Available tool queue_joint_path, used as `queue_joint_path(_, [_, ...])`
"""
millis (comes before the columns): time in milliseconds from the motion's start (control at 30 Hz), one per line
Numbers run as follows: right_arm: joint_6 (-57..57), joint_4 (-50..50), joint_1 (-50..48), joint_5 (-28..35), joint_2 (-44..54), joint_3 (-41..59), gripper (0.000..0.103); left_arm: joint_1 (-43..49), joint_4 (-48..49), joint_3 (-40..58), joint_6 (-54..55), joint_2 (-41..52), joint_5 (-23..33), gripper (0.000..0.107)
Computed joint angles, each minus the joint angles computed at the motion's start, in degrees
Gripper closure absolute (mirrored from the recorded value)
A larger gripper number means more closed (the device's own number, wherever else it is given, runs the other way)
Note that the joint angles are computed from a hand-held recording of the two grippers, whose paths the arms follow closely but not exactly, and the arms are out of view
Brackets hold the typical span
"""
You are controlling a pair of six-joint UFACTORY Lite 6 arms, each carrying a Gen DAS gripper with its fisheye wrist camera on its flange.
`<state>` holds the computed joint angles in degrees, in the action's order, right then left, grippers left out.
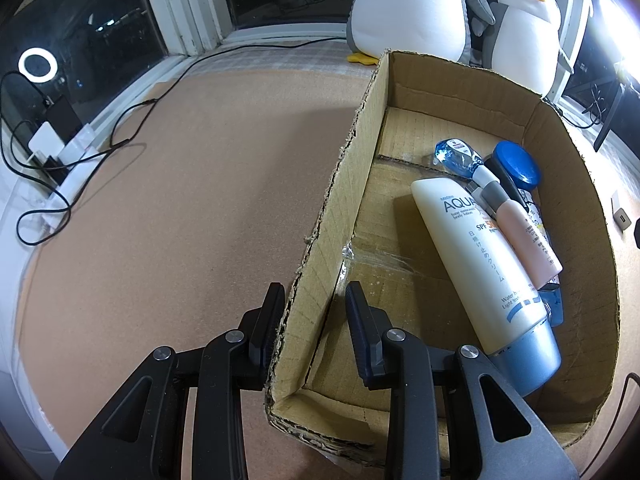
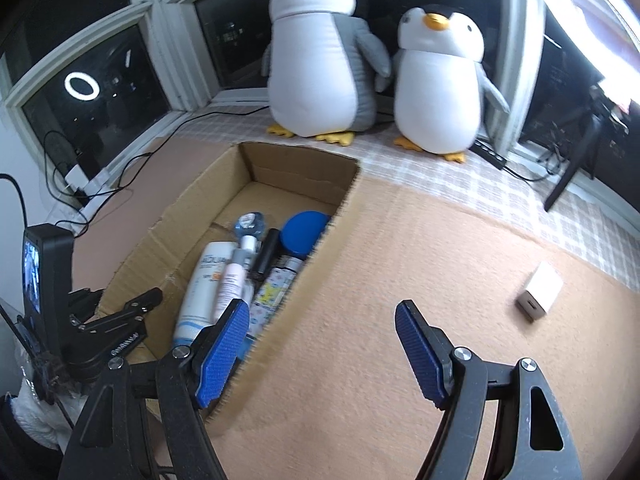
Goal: Organize rigid objects
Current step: 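Move the right gripper to the white USB charger and grasp it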
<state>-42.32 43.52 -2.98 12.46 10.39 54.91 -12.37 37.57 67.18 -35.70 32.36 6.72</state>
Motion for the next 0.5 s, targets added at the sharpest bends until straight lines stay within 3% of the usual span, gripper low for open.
queue_joint_path(500, [-6.0, 3.9, -15.5, 0.4, 1.1, -2.0, 0.031, -0.1, 1.6, 0.0, -1.6, -0.2, 0.2, 0.077])
